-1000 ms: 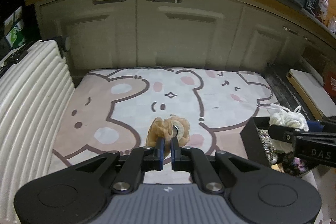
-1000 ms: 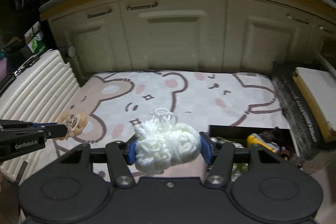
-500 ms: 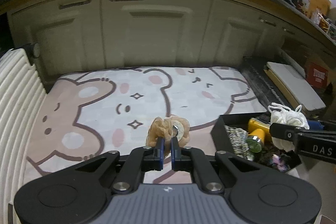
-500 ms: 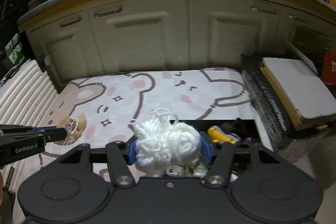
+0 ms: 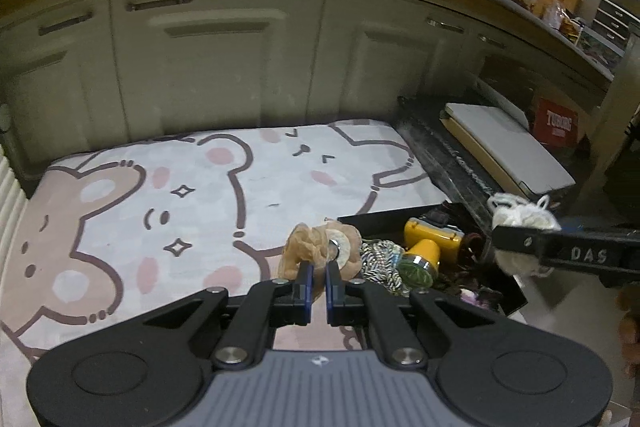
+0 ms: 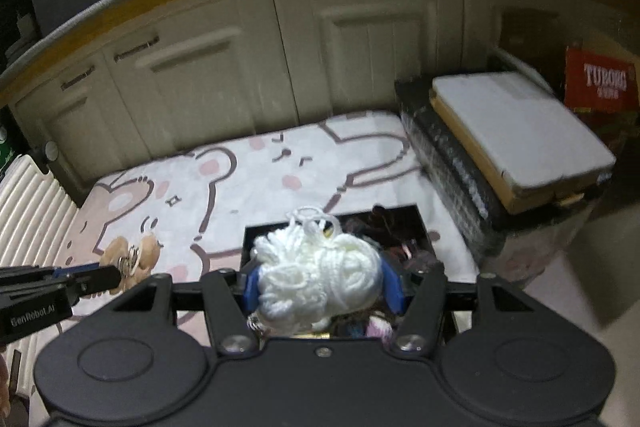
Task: Organize objects
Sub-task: 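Lift and carry the keychain and yarn ball in both tools over the black box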
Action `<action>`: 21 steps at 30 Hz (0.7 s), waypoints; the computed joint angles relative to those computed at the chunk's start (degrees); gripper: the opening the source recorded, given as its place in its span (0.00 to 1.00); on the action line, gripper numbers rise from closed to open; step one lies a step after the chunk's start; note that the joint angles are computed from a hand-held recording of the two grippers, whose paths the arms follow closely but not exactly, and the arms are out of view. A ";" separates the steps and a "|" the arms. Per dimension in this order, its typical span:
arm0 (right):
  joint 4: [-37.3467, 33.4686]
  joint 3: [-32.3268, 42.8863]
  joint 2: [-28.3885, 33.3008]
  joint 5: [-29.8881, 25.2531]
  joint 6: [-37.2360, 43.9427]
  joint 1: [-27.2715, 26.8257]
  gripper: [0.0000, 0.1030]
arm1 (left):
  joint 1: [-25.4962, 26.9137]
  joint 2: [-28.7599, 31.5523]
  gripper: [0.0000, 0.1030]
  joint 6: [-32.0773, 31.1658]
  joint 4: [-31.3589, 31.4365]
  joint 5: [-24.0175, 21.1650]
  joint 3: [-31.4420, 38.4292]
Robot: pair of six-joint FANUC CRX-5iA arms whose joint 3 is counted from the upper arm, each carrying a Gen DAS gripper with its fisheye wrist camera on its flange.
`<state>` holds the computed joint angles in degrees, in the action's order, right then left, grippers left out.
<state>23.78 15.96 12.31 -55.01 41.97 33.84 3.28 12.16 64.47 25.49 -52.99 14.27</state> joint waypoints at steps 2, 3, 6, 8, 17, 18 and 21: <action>-4.54 2.02 0.98 -0.96 3.03 -0.74 0.57 | -0.09 0.31 0.06 -0.17 0.55 -0.03 -0.01; -6.66 3.29 1.71 -1.77 4.78 -1.01 0.57 | -0.12 0.52 0.06 -0.24 0.74 -0.07 0.07; -10.60 6.80 4.25 -4.57 9.04 -1.46 0.57 | -0.12 1.08 0.06 -0.53 1.24 -0.29 0.38; -11.06 8.45 5.83 -6.24 9.89 -1.53 0.57 | -0.10 1.31 0.06 -0.81 1.74 -0.49 0.46; -11.48 10.73 9.36 -10.19 10.82 -2.90 0.58 | -0.60 3.25 0.06 -4.89 8.38 -3.64 0.24; -11.37 10.81 9.45 -10.40 10.76 -3.02 0.58 | -0.81 3.68 0.06 -5.17 8.88 -4.32 0.45; -12.42 10.66 9.29 -10.66 10.46 -3.76 0.58 | -1.53 5.12 0.06 -5.46 10.21 -6.48 1.17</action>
<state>11.36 26.61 21.60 -65.67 52.43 30.09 1.75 17.28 59.01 35.69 -59.47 15.44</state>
